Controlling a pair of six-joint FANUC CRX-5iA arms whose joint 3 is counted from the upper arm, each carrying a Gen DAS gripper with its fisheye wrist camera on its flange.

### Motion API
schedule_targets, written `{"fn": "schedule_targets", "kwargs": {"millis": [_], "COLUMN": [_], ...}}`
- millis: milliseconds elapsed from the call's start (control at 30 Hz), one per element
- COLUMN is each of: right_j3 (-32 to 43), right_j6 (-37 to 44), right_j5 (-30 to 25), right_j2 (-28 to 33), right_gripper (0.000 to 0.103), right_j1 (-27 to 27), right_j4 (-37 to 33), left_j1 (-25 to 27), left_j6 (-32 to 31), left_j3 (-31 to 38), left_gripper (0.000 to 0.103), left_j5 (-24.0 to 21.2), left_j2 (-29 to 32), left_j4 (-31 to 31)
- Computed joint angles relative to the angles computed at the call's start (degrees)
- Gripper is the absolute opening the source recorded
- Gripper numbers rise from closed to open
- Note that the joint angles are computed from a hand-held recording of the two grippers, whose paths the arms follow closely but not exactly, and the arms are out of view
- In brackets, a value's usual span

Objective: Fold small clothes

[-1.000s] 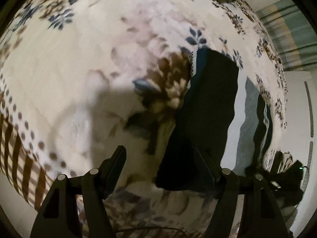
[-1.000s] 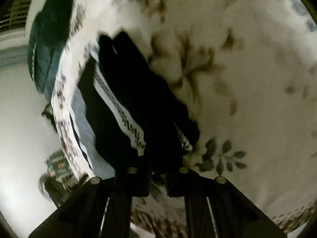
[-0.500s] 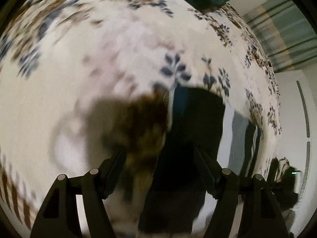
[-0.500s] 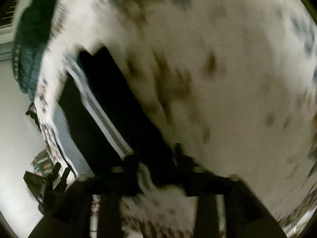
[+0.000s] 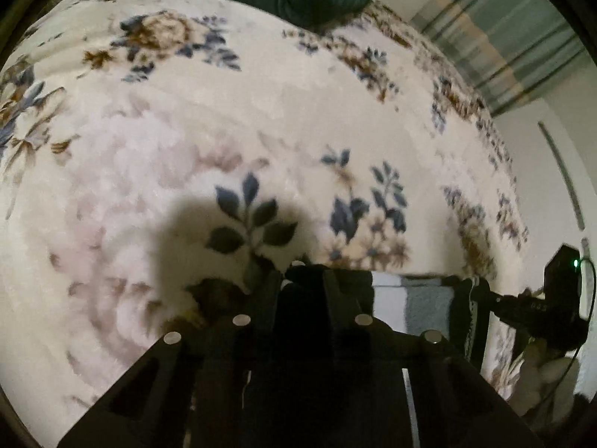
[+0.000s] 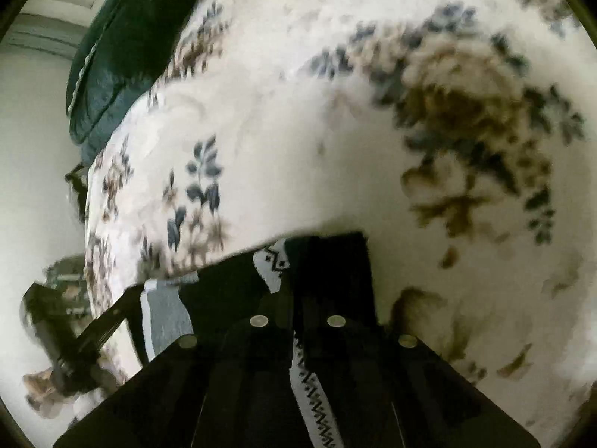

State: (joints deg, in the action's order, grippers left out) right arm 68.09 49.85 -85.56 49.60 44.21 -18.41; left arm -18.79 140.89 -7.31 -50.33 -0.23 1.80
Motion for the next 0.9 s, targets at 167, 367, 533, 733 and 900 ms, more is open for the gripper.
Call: {"fn": "schedule_targets", "kwargs": {"millis": [167,367,533,733,900], "right_j3": [-6.4,7.2,-1.4,-24.3,-40.8], "right_j6": [-2.3,-3.1,-2.1,-1.1,-4.2], "right_j5": [5.1,-4.9,-2.5,-0.3,5.3], "right_j2": [-4.3,5.4,-0.8,-16.5,-25.1], "right_gripper": [0.002,0.003,0.042,0.053,0.054], "right_j1": [0.0,-0.4,-3.7,-5.0,-6.0], "right_j4": [4.2,3.3,-5.3,-11.3,-20.5], "left_j1": [2.0,5.3,6.7,1.9,-4.1], "left_j6": [-1.8,-7.3,-11.1,3.2,17.1], "left_j3": [-1.2,-3.9,-8.9,-11.9,-13.5], "left_gripper": [0.017,0.024,0.051,0.057,0.057], "left_j5": [2.1,4.5,4.4,-0.4,-3.1], "left_j2": [1.0,3.6,-2.4,-11.8,-15.1], "left_j4": [3.7,12.2,17.5,9.8,6.2]}}
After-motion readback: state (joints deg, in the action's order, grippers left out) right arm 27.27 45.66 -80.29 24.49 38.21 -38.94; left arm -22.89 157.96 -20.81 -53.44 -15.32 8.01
